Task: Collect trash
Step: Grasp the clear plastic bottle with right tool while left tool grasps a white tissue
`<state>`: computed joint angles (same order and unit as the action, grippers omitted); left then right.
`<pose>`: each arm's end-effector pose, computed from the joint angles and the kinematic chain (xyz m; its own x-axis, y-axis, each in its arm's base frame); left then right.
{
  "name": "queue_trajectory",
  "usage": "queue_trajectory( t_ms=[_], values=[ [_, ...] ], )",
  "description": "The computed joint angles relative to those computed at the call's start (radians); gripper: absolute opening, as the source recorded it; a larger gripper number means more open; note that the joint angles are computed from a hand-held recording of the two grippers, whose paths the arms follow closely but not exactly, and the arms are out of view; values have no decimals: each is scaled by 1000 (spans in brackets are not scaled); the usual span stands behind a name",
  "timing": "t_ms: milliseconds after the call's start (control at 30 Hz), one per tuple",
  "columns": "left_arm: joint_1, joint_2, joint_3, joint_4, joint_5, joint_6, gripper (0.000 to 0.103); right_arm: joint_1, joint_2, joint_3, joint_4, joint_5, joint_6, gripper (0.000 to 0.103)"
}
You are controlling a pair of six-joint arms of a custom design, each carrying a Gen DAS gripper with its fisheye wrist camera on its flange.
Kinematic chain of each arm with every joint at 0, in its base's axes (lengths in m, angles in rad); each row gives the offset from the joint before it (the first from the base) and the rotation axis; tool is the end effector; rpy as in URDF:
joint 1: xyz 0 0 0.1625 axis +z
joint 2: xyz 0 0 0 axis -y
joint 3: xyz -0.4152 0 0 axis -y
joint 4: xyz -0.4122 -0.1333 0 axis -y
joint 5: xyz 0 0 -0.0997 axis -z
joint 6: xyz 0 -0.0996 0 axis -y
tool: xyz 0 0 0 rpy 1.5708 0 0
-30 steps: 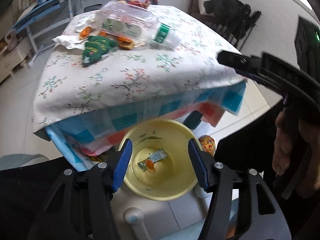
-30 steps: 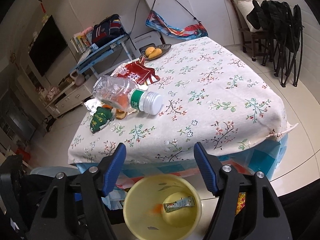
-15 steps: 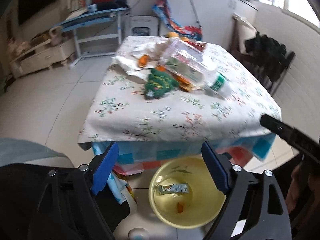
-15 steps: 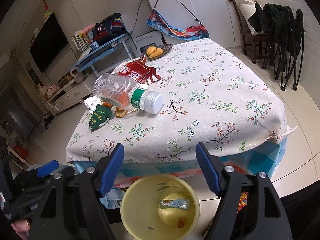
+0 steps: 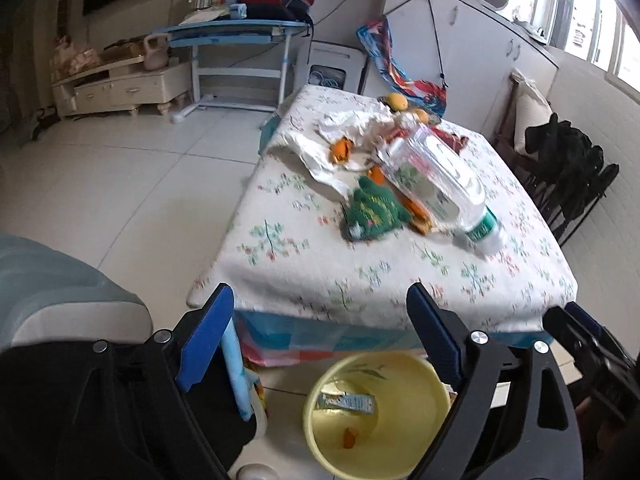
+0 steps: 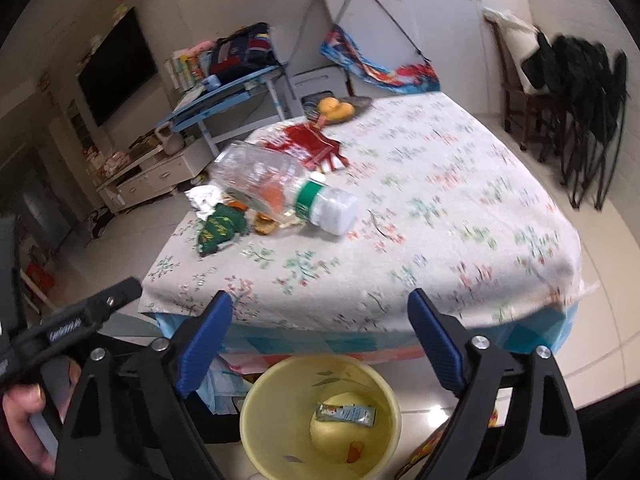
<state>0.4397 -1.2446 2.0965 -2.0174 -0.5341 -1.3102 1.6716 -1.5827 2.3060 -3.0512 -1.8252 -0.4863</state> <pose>-0.3376 -0.4009 0.1597 -0.7802 -0.2221 -0.5848 0.3016 0.6855 -0.6627 0.1522 -0.4296 0.3033 -0.8325 -0.2720 0.4827 -0.5228 0.6742 -0.5217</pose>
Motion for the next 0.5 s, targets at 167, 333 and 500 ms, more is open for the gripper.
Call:
queue_trajectory(
  t_ms=[167, 333, 500],
  values=[
    [36, 6, -48, 20, 27, 39, 85, 47, 61, -64, 7, -29, -117, 91],
    [86, -2, -83, 6, 43, 73, 85, 67, 120, -126, 20, -63, -212, 91],
    [131, 3, -108, -35, 35, 98, 85, 75, 168, -164, 19, -81, -284, 92]
  ],
)
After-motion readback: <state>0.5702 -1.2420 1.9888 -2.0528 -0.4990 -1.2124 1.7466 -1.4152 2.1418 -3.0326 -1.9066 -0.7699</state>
